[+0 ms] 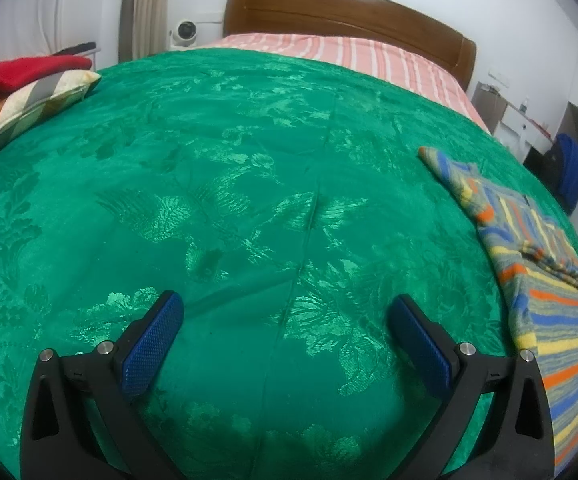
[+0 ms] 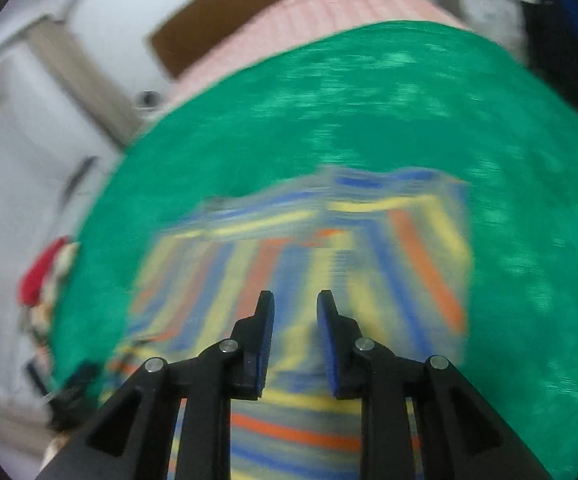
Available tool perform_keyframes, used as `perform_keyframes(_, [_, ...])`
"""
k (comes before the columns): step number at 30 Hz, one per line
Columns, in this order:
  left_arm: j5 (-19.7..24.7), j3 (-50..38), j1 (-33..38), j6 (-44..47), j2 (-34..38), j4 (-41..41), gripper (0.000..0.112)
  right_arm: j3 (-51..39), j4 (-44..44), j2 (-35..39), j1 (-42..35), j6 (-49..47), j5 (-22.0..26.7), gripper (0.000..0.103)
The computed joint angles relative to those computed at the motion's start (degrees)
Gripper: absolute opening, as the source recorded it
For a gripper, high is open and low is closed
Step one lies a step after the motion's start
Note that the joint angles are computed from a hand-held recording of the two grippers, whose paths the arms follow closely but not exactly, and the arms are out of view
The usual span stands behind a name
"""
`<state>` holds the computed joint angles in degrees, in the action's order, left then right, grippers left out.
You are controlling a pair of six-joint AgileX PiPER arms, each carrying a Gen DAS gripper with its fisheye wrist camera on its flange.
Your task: Fold small clothes
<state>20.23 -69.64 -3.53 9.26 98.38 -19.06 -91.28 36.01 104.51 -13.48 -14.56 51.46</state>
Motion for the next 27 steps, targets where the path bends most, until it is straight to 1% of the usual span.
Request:
perform_keyframes(1, [0.0,0.0,0.0,0.0,0.0,0.0,0.102,-0.1,2.6,0.6,0.5,-2.5,1.2,0.028])
perform_keyframes(2, [0.1,0.1,0.0,0.1,-0.1,0.0,0.102,0.2,2.8,1.2,1.4,-3.0,1.3,0.034])
perform_keyframes(3, [0.2,0.2,0.0,0.3,-0.3,-0.1,0.102,-0.4,1.1,2.8,2.5,-2.0,2.2,0.035])
perform_keyframes(4, [0.2,0.5,0.0,0.0,-0.5,0.3,0.102,-1.8,-2.8,4.7,3.4,1.1,3.8,0.035])
perform_keyframes(5, [0.2,0.8,-0.1,-0.1,-0.8,0.5,0.102,-2.2,-6.4,6.9,4.2,4.7,5.7,0.032])
perform_keyframes(6, [0.2,1.1,-0.2,-0.2,-1.1,0.9,0.102,-1.5,-7.8,6.9,4.6,6.4,5.9,0.032])
perform_keyframes(7, [0.1,1.5,-0.4,-0.4,-1.4,1.3,0.102,1.3,-6.8,4.7,4.5,5.9,3.8,0.032])
perform_keyframes(9, [0.0,2.0,-0.7,-1.4,-1.8,2.8,0.102,2.9,-7.8,2.2,4.6,4.8,5.2,0.031])
perform_keyframes(10, [0.3,1.8,-0.9,-2.4,-1.8,3.8,0.102,4.7,-7.6,0.0,4.5,3.8,4.9,0.031])
perform_keyframes(12, [1.4,1.4,-1.2,-4.2,-1.8,6.0,0.102,10.7,-6.1,-7.0,2.8,-1.6,2.4,0.035])
perform_keyframes(13, [2.1,1.2,-1.4,-5.5,-2.0,7.2,0.102,13.6,-6.3,-10.1,2.1,-3.6,0.9,0.043])
perform_keyframes(14, [2.9,1.3,-1.6,-6.5,-2.5,8.2,0.102,17.7,-7.4,-14.4,1.3,-5.7,-1.5,0.055])
perform_keyframes(16, [3.8,2.1,-2.0,-6.8,-3.7,8.2,0.102,24.9,-10.4,-21.6,-0.8,-8.9,-7.3,0.064])
perform_keyframes(18, [4.8,2.7,-2.2,-4.9,-4.8,5.5,0.102,33.6,-14.5,-28.9,-2.9,-10.5,-13.7,0.064])
perform_keyframes(20, [5.1,3.1,-2.2,-3.5,-5.2,3.8,0.102,39.6,-15.1,-32.9,-6.9,-14.5,-17.8,0.064])
perform_keyframes(21, [4.8,3.2,-2.5,-4.2,-5.2,4.6,0.102,40.6,-14.5,-33.7,-9.7,-16.8,-18.1,0.064])
perform_keyframes(22, [4.7,3.1,-2.8,-5.3,-4.9,5.9,0.102,43.6,-14.5,-35.2,-11.7,-17.8,-20.2,0.064])
perform_keyframes(23, [4.4,3.1,-3.2,-6.5,-4.6,7.4,0.102,45.8,-13.1,-35.8,-14.0,-19.8,-21.7,0.064])
perform_keyframes(25, [3.4,3.5,-3.9,-8.9,-4.6,10.1,0.102,48.5,-7.6,-35.4,-19.0,-26.3,-23.3,0.064])
perform_keyframes(27, [2.3,4.0,-5.0,-13.3,-4.5,15.0,0.103,51.1,-3.3,-33.5,-21.5,-29.5,-26.1,0.065])
